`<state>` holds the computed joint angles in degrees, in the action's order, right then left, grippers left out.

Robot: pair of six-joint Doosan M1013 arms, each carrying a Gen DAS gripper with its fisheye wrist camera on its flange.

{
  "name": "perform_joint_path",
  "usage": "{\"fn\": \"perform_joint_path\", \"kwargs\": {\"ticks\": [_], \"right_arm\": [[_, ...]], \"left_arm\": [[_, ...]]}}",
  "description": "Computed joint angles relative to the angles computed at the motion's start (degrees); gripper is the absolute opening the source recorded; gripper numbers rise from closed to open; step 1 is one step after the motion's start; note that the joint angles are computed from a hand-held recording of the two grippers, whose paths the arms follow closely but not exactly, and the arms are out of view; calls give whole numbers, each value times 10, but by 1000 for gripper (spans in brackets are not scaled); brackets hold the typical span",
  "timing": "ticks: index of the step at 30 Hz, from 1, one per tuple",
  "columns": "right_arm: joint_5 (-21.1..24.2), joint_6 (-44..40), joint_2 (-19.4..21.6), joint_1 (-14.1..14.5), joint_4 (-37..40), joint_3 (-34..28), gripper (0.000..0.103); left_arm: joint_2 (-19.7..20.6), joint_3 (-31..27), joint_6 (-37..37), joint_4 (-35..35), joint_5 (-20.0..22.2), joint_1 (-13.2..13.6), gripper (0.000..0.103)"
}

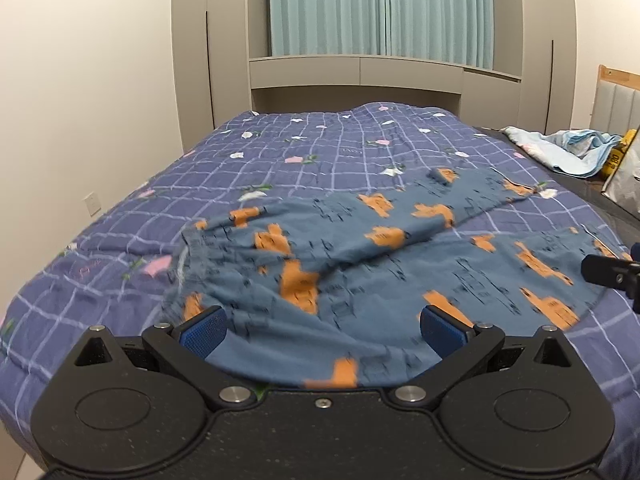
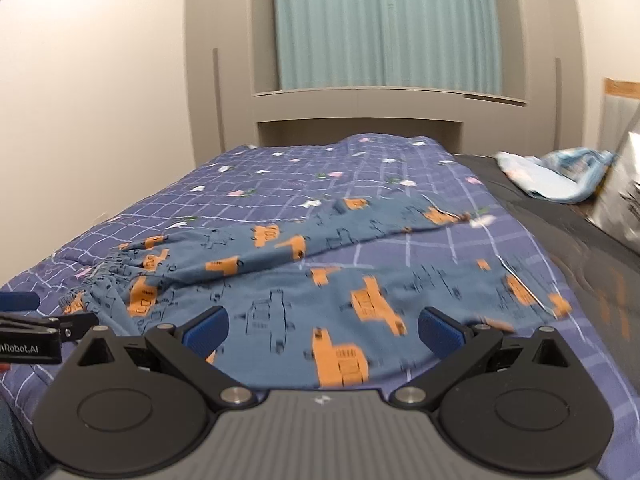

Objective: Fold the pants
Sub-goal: 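Move both tools to the pants legs and close on the cuffs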

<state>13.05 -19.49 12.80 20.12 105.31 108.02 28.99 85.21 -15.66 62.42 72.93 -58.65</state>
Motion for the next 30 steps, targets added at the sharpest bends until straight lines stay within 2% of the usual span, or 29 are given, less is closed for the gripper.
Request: {"fn": "perform_joint_path", "kwargs": {"ticks": [2,5,6,9,12,14,16,18,19,22,27,30], "right_arm": [[30,72,17,-8,-93,-26,103],[118,238,53,-25,-287,-90,103],[145,268,64,-29,-322,-109,103],[182,298,99,-27,-405,-174,103],[187,330,135,-16,-494,-239,103],[200,333,161,-9,-528,-283,103],[216,347,192,-1,-566,-334,103],[250,362,225,3,-596,-390,103],[271,371,244,5,-608,-421,103],[350,404,302,8,-642,-519,103],[442,460,398,21,-727,-687,101],[496,506,452,28,-779,-786,90]], "left_arm": [[-6,5,8,6,1,11,103],[-18,14,17,17,6,33,103],[-21,16,21,20,6,41,103],[-31,25,34,27,2,71,103],[-38,30,49,35,-4,105,103],[-43,37,56,37,-23,128,103],[-49,45,69,30,-62,155,103],[-55,59,84,23,-122,182,103],[-59,66,96,16,-156,195,103],[-60,75,132,-9,-222,227,103],[-57,88,166,-30,-302,262,102],[-56,91,203,-55,-341,281,102]]}}
